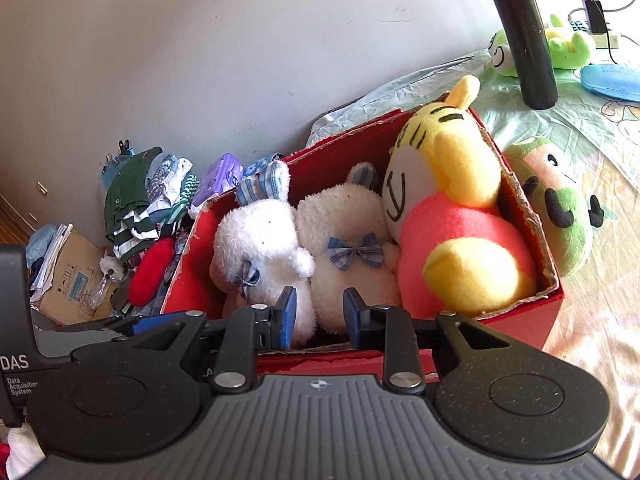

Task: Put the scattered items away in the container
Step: 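Withdraw the open right gripper from the red box, then move the right gripper to the green bean plush on the bedsheet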

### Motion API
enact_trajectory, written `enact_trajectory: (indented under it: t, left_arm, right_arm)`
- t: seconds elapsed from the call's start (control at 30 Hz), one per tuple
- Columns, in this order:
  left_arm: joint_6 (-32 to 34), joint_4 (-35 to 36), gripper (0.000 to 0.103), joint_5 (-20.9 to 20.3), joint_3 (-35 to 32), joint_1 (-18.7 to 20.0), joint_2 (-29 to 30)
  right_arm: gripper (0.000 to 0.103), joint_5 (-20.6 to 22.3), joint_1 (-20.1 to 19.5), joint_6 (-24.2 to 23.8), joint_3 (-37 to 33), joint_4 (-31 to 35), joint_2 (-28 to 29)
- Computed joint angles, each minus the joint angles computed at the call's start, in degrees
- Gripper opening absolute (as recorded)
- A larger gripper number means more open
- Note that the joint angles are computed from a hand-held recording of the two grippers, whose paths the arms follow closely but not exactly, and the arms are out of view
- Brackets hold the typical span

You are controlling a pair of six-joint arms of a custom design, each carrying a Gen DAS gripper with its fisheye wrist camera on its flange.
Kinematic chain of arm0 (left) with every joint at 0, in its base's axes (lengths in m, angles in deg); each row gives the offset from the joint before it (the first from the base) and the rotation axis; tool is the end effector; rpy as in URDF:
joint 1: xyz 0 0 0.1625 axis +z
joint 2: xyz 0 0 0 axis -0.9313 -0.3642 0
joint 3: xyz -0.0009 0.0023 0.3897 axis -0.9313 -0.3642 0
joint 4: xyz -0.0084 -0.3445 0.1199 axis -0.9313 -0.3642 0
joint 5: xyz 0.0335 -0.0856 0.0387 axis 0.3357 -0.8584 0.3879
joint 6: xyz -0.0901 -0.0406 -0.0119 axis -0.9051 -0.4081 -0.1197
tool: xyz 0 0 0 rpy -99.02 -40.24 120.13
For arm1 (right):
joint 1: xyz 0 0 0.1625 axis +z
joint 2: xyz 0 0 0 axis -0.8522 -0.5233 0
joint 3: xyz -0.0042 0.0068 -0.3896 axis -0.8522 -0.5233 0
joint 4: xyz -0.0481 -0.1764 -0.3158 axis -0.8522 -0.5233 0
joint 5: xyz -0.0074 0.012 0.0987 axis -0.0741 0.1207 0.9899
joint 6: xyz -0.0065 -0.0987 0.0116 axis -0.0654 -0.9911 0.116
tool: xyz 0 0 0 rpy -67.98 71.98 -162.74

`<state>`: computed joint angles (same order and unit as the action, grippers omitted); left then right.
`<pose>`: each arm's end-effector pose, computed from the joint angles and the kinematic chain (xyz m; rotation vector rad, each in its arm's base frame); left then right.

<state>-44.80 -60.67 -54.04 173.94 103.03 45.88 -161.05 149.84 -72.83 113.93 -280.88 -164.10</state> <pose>-0.3366 -0.4748 0.0607 0.8010 2.3256 -0.5557 0.1154 -0.3952 0.2629 -0.0528 -2.5718 1.2672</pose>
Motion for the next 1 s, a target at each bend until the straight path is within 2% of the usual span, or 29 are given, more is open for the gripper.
enact_trajectory:
  t: [0.27, 0.4, 0.53, 0.67, 0.73, 0.83, 1.0]
  left_arm:
    - [0.36, -0.72, 0.099, 1.13, 0.78, -0.34, -0.4]
    - [2.13, -3.6, 0.099, 2.05, 2.43, -1.0, -1.26]
    - [4.24, -7.81, 0.098, 2.27, 4.27, -1.71, -2.29]
    - [9.45, -15.65, 0.096, -1.26, 6.46, -3.08, -3.23]
    - [12.15, -19.4, 0.096, -3.22, 7.22, -4.12, -3.17]
    - [15.48, -23.9, 0.096, -8.45, 7.62, -5.5, -2.31]
    - [17.39, -26.87, 0.094, -15.72, 6.05, -7.79, 1.55]
  right_arm:
    - [0.03, -1.59, 0.74, -1.73, 1.38, -1.89, -1.03]
    - [0.03, -2.71, 1.1, -4.4, 3.23, -4.19, -2.67]
    - [0.03, -3.33, 0.32, -4.77, 5.34, -5.18, -5.63]
    - [0.03, -2.44, -2.18, -3.16, 7.34, -5.22, -9.47]
    - [0.03, -0.39, -4.18, -2.59, 8.6, -5.77, -11.66]
    - [0.03, 0.34, -7.2, -2.1, 9.82, -5.5, -15.11]
    - [0.031, 5.46, -15.59, -2.57, 10.18, 3.04, -22.99]
